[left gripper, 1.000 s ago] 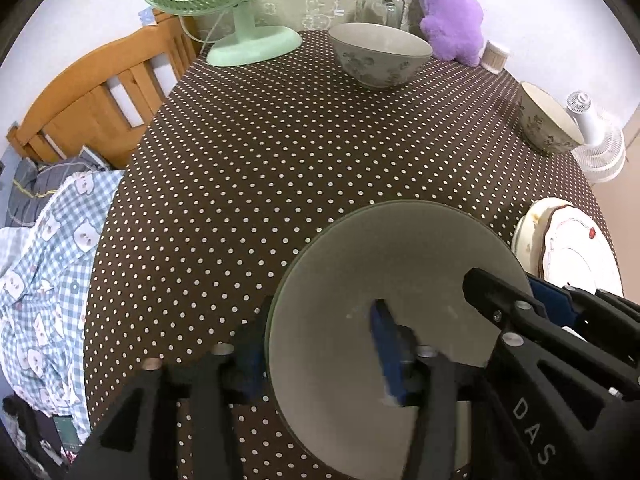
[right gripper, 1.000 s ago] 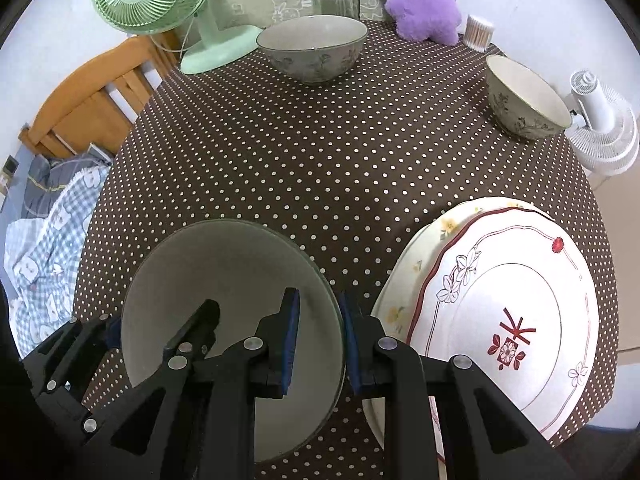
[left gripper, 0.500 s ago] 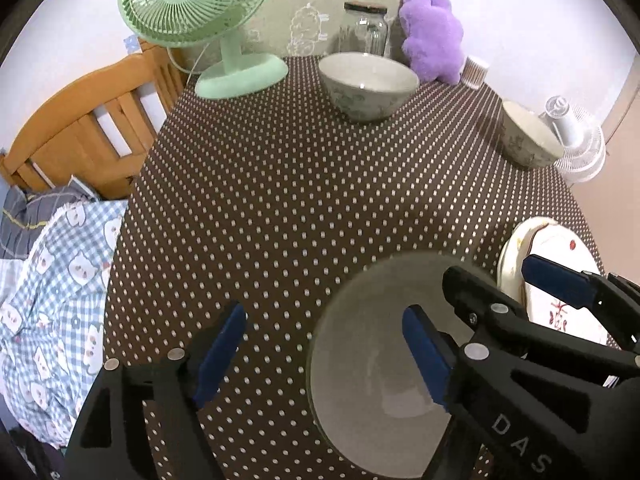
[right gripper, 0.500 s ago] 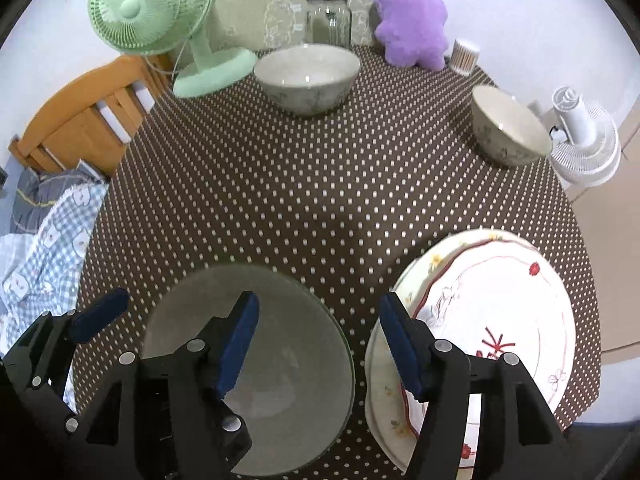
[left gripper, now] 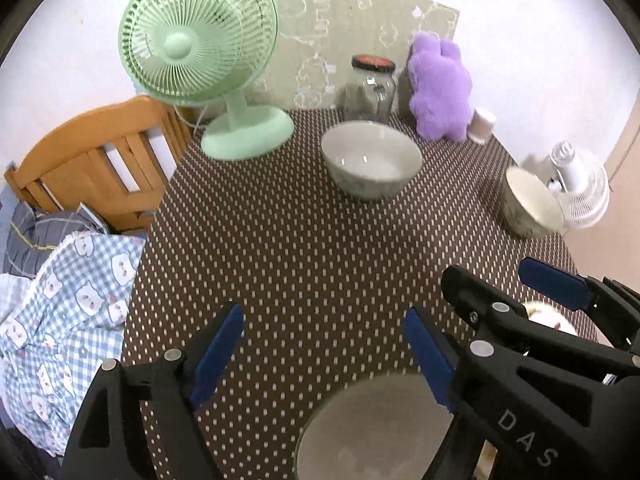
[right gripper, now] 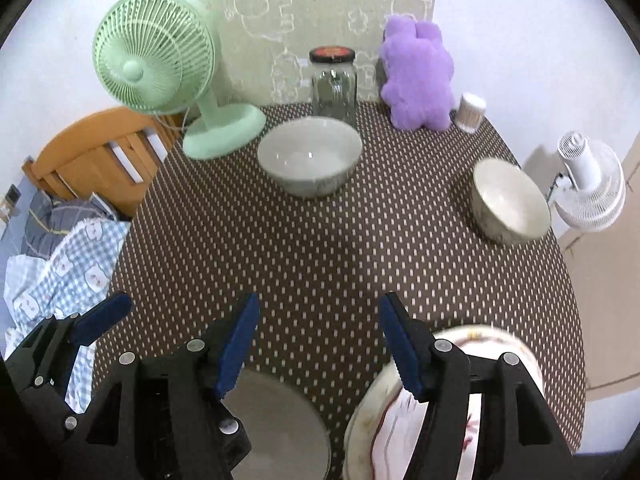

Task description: Organize plates and bowls

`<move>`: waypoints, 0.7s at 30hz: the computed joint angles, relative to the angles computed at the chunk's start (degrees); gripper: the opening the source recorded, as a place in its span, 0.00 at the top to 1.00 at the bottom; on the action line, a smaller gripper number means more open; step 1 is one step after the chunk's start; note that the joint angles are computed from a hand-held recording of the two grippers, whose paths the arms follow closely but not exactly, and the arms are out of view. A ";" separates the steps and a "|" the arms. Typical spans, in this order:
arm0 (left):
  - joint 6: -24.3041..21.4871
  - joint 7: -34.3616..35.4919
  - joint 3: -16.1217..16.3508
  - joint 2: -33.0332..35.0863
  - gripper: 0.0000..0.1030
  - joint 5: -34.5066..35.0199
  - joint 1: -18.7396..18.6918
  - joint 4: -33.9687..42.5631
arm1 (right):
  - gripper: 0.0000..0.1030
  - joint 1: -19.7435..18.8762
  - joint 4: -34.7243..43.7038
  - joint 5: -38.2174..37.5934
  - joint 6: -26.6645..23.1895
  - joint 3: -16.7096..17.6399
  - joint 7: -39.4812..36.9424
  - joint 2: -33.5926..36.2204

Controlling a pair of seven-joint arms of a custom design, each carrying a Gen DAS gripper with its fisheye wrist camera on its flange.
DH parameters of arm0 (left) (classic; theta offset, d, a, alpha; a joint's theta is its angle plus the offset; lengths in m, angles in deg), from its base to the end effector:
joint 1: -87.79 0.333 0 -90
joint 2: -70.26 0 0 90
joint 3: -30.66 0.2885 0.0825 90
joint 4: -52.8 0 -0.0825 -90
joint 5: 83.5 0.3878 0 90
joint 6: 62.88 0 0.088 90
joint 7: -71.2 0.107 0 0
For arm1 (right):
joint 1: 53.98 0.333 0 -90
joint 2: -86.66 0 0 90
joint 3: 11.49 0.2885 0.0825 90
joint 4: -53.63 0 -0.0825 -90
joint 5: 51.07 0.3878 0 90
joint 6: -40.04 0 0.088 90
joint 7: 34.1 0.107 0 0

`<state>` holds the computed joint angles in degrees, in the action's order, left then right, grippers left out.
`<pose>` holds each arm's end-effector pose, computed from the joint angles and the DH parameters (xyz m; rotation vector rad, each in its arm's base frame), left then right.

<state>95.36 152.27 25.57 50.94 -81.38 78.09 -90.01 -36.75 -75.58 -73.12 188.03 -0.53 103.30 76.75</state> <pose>0.4681 -0.1262 0.4489 -1.7676 2.0271 -0.6618 0.4702 0.2626 0.4588 -1.8262 1.9258 -0.5062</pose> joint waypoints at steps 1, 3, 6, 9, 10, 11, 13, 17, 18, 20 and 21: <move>-0.04 -1.05 -0.53 0.46 0.16 0.59 0.52 0.72 | 0.36 -0.09 0.58 0.02 0.28 -0.18 -0.39 0.45; 0.07 -4.17 -1.85 1.26 0.15 2.37 1.83 2.21 | 0.36 -0.39 1.63 0.63 1.64 -1.01 -1.73 1.30; 0.10 -7.96 -3.36 2.40 0.14 5.78 3.13 3.97 | 0.36 -0.50 3.48 3.23 3.44 -2.32 -5.49 3.10; -0.22 -11.79 -4.57 4.47 0.14 9.70 4.17 6.73 | 0.36 -0.79 4.70 3.97 4.96 -3.08 -8.14 4.23; -0.39 -12.87 -4.72 5.16 0.14 10.68 4.36 7.61 | 0.36 -0.83 5.24 4.27 5.16 -3.28 -9.01 4.66; -0.53 -14.05 -4.93 5.89 0.14 11.71 4.56 8.51 | 0.36 -0.86 5.81 5.03 5.70 -3.64 -10.38 5.22; -0.56 -16.45 -5.32 7.32 0.14 14.06 4.97 10.20 | 0.36 -0.91 6.81 6.79 6.81 -4.32 -12.84 6.28; -0.35 -19.99 -5.43 10.80 0.14 17.96 5.29 14.00 | 0.36 -1.07 10.15 9.31 8.13 -5.52 -16.41 9.41; -0.36 -20.73 -5.42 11.81 0.14 18.86 5.31 15.06 | 0.36 -1.08 11.34 9.82 8.18 -5.85 -17.26 10.48; -0.28 -22.30 -5.33 13.74 0.14 20.75 5.33 17.15 | 0.36 -0.95 13.04 10.64 8.30 -6.47 -18.32 12.03; -0.50 -23.22 -5.31 15.03 0.14 22.08 5.37 18.60 | 0.36 -0.89 14.09 11.27 8.48 -6.78 -19.07 13.03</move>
<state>94.86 129.05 20.26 65.97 -59.30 83.46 -71.41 -37.64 -61.48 -61.85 196.52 -7.31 84.23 89.78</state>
